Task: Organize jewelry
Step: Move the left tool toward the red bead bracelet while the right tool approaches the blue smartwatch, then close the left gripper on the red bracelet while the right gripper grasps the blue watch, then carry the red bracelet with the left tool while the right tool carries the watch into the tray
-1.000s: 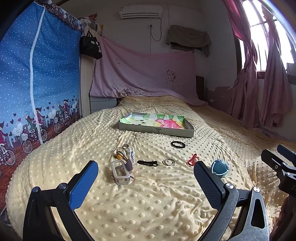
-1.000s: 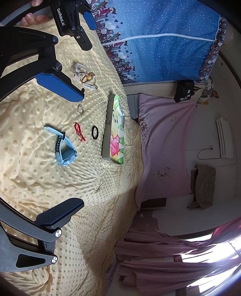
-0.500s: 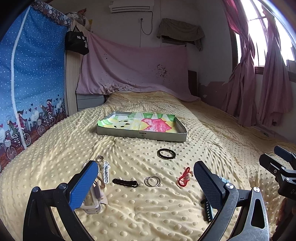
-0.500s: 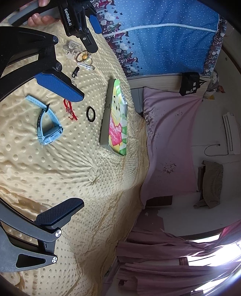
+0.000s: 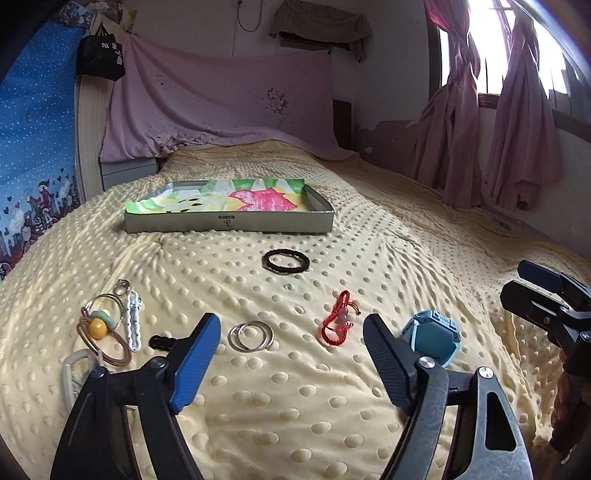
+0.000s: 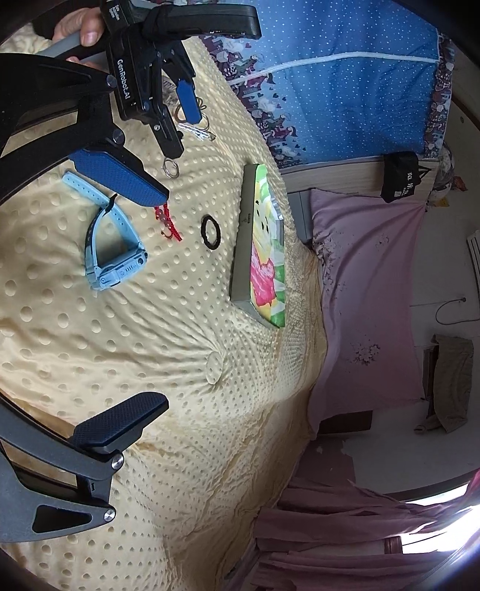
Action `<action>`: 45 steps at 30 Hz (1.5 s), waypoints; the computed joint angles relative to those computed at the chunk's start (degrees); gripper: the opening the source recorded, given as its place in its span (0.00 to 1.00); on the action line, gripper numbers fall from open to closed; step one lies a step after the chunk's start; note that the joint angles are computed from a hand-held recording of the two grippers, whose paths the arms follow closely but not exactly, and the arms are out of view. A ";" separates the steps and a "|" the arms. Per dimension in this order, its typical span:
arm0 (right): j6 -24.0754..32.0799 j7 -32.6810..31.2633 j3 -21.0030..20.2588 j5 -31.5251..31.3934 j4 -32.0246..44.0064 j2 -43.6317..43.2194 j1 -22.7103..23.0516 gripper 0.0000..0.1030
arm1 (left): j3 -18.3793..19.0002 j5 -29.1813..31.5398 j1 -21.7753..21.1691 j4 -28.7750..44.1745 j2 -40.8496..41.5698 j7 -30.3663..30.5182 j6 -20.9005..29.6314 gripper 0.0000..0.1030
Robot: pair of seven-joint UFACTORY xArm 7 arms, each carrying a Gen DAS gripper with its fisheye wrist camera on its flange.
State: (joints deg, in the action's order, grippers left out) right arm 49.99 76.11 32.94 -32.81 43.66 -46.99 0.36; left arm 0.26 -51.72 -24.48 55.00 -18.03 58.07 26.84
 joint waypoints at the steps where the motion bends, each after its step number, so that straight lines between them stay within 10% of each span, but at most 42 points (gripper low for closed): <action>1: -0.41 -0.30 -0.38 0.24 -0.22 0.38 0.35 0.81 | 0.28 -0.08 -0.05 0.29 0.39 0.05 1.05 0.69; 11: -8.17 -1.27 -5.04 4.44 -3.95 4.11 3.89 0.40 | -0.92 -1.19 3.17 4.89 5.47 1.71 12.27 0.34; 27: -10.08 -2.54 -6.88 6.28 -3.93 8.39 5.11 0.22 | -4.73 2.55 6.95 9.49 10.16 -2.03 17.90 0.08; 45: -13.61 -1.30 -7.30 6.14 -5.48 6.49 4.53 0.16 | -3.17 -3.45 7.20 8.30 7.01 0.85 18.02 0.05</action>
State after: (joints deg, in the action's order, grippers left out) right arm 36.38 74.81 25.64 -26.67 38.17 -40.50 4.88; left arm -2.91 -55.17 -17.28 63.31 -11.03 58.91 44.86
